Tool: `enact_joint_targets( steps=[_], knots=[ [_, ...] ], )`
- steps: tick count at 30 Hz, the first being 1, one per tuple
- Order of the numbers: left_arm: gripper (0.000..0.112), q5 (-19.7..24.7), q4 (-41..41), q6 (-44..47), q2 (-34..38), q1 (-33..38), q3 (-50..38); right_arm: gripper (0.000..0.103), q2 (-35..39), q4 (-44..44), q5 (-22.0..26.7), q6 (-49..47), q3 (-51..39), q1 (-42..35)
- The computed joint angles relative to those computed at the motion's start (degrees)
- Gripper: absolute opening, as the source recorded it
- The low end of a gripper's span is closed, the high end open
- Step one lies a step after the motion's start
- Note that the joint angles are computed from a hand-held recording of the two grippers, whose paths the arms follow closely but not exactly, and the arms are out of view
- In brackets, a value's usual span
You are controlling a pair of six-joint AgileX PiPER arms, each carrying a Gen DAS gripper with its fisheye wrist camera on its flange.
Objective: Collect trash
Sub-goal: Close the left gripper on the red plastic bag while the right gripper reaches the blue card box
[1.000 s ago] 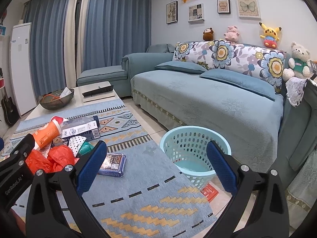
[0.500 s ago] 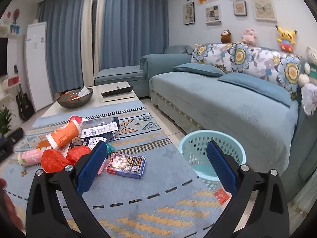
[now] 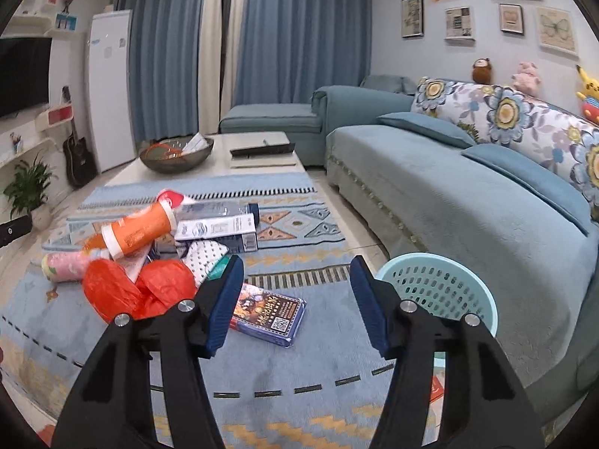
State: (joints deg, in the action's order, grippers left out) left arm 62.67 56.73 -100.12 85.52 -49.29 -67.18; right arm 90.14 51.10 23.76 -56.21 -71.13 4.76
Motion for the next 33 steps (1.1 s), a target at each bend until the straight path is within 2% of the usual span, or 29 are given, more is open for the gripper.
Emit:
enact_joint_targets(
  steps=[2, 4, 10, 15, 17, 19, 22, 25, 28, 30, 33],
  knots=[
    [0.096, -5.4, -3.5, 5.5, 3.0, 2.0, -2.4, 0.064, 3.3, -1.1, 2.5, 0.0, -2.9, -0.6],
    [0.096, -8.4, -6.1, 11.0, 7.6, 2.8, -6.2, 0.08, 6.4, -3.1, 3.7, 1.3, -5.3, -0.8],
    [0.095, -15.4, -17.7, 26.2, 18.9, 7.9, -15.9, 0.08, 13.6, -5.3, 7.0, 0.3, -11.1, -0.5],
    [0.095, -13.6, -23.6, 34.6, 25.9, 10.1, -23.2, 0.08, 22.4, -9.9, 14.2, 5.8, -22.2, -0.2],
    [0.095, -11.9, -23.3, 35.4, 27.5, 10.0, -25.3, 0.08, 25.3, -10.9, 16.7, 7.3, -26.1, 0.1],
    [0.095, -12.8, -23.6, 36.3, 27.9, 10.0, -25.6, 0.08, 28.3, -12.3, 19.9, 9.3, -30.5, 0.6],
    [0.095, -10.8, -23.2, 37.3, 29.6, 9.4, -28.0, 0.079, 30.5, -15.9, 21.4, 12.6, -33.9, 1.9],
    [0.087, -6.8, -21.5, 38.0, 31.8, 8.2, -31.0, 0.076, 31.3, -18.4, 22.1, 13.6, -34.9, 3.1],
    [0.069, -4.7, -19.8, 37.3, 32.0, 7.1, -31.4, 0.064, 31.6, -18.9, 23.6, 12.6, -34.8, 3.5],
    [0.047, -5.4, -19.5, 36.7, 30.9, 6.9, -30.2, 0.063, 31.1, -17.8, 23.7, 11.4, -33.9, 3.2],
    [0.032, -7.5, -20.1, 35.5, 29.2, 7.0, -27.7, 0.062, 30.6, -17.0, 25.2, 11.1, -33.2, 2.6]
  ],
)
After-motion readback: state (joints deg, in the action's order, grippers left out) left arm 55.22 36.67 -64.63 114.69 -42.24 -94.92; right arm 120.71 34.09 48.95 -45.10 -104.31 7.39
